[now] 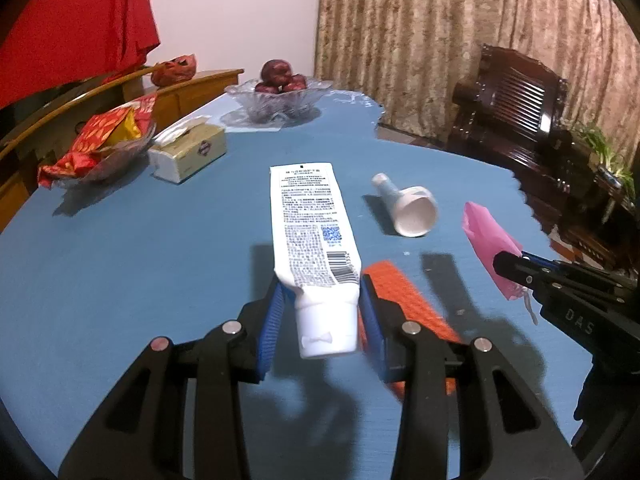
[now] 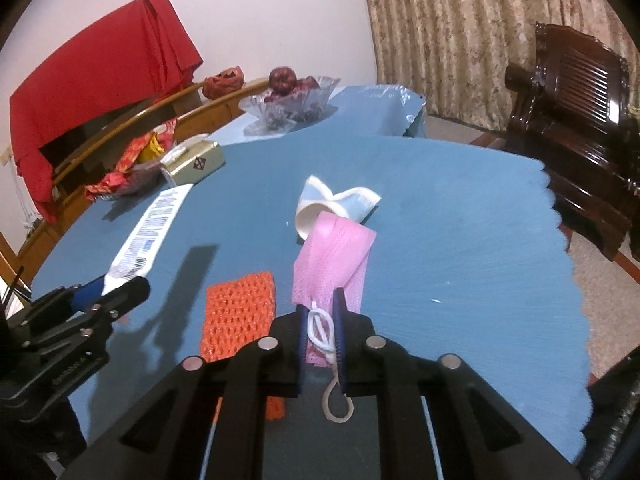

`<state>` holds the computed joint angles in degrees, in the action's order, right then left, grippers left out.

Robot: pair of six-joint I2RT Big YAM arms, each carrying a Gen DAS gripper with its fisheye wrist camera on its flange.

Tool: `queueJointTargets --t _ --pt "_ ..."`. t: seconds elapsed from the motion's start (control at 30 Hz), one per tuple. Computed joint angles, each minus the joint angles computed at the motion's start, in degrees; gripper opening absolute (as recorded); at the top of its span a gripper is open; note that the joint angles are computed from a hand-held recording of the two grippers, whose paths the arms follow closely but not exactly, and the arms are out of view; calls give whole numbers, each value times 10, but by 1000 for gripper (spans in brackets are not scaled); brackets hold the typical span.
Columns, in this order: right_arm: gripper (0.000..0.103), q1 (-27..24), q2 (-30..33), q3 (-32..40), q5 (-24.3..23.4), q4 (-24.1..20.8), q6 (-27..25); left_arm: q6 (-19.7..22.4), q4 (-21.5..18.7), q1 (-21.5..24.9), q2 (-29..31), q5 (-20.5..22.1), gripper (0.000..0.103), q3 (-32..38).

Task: Collect trash
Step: 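Carry toothpaste tube and pink mask over the bin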

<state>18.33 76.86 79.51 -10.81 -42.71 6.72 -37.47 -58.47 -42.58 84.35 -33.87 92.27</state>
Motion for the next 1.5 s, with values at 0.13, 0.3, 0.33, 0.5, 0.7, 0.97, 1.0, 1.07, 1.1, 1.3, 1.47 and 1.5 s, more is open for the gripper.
queueJointTargets --t 0.13,0.3,0.33,0.5,0.7,0.97,1.0,1.07,1.1,1.3,1.47,1.5 --pt "12 -14 -26 -7 -7 -1 -3 6 -2 -17 13 -5 36 25" --pt "12 -33 -54 -15 -16 -6 -9 11 -4 -34 26 -9 36 52" --pt "12 -38 -61 -17 -17 -8 -10 13 -5 -39 30 -10 36 59" --pt "12 -63 -92 -29 -22 -19 -13 22 -8 -61 50 -9 36 95" --pt "12 -97 -133 -46 -23 -34 -26 30 -5 -86 74 -6 36 132" --pt "12 -151 -183 -66 -27 -54 -46 48 -5 -123 114 5 36 192" --pt "12 -161 -191 -71 -29 -57 -50 49 -5 -127 120 7 36 201" --pt "12 -175 -200 -75 -31 -61 -53 53 -4 -133 129 12 36 213" --pt "12 -183 -205 -78 -34 -63 -54 56 -4 -137 135 14 36 221" --pt "12 -248 -237 -96 -52 -72 -61 74 -4 -162 175 28 36 275" --pt "12 -312 -254 -104 -72 -83 -72 92 -2 -180 209 43 36 319" --pt "12 -325 -257 -105 -76 -85 -75 96 -3 -183 216 45 36 328"
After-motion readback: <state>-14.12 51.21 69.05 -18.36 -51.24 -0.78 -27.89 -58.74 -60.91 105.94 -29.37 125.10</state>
